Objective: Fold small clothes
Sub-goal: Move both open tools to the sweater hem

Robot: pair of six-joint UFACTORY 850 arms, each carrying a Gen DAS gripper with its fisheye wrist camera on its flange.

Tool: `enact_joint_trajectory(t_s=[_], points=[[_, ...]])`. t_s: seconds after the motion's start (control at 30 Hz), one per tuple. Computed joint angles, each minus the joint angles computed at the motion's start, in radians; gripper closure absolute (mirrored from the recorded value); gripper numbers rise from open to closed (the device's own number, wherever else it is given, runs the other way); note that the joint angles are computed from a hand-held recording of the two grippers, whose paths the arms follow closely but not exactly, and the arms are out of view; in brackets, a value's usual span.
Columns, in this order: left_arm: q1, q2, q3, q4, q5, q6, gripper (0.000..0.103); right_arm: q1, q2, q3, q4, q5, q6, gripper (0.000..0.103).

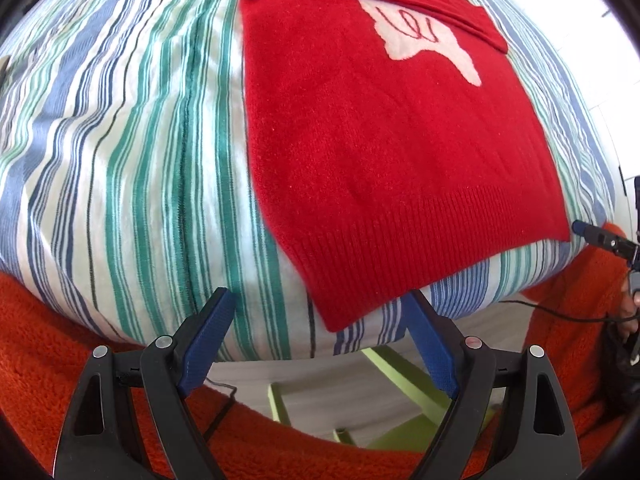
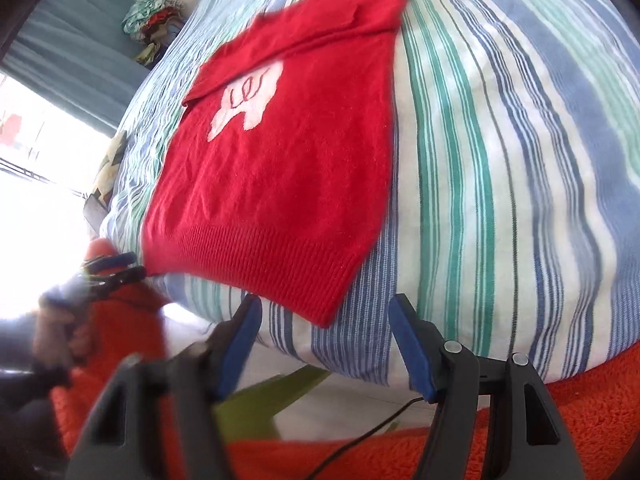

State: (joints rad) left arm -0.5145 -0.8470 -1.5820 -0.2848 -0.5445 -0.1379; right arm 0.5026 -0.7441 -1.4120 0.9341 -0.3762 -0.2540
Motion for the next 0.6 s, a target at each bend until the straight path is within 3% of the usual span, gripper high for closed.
enact_joint_trajectory(t_s=[0.13, 0.3, 0.47, 0.6], points=[[0.014, -0.001, 0.011, -0.124, 0.022, 0.083, 0.017, -0.006, -0.015, 0.015, 0.218, -0.020, -0.139, 0.037], [0.034, 0.020, 0.053, -0.275, 0.050, 0.210, 0.022, -0.005, -0.005, 0.040, 0.328, -0.005, -0.219, 0.037], [0.030, 0.006, 0.038, -0.302, 0.031, 0.233, 0.035, -0.019, 0.001, 0.069, 0.487, -0.007, -0.329, 0.037], [0.033, -0.012, 0.019, -0.332, 0.011, 0.250, 0.037, -0.026, -0.011, 0.068, 0.550, -0.028, -0.362, 0.037]])
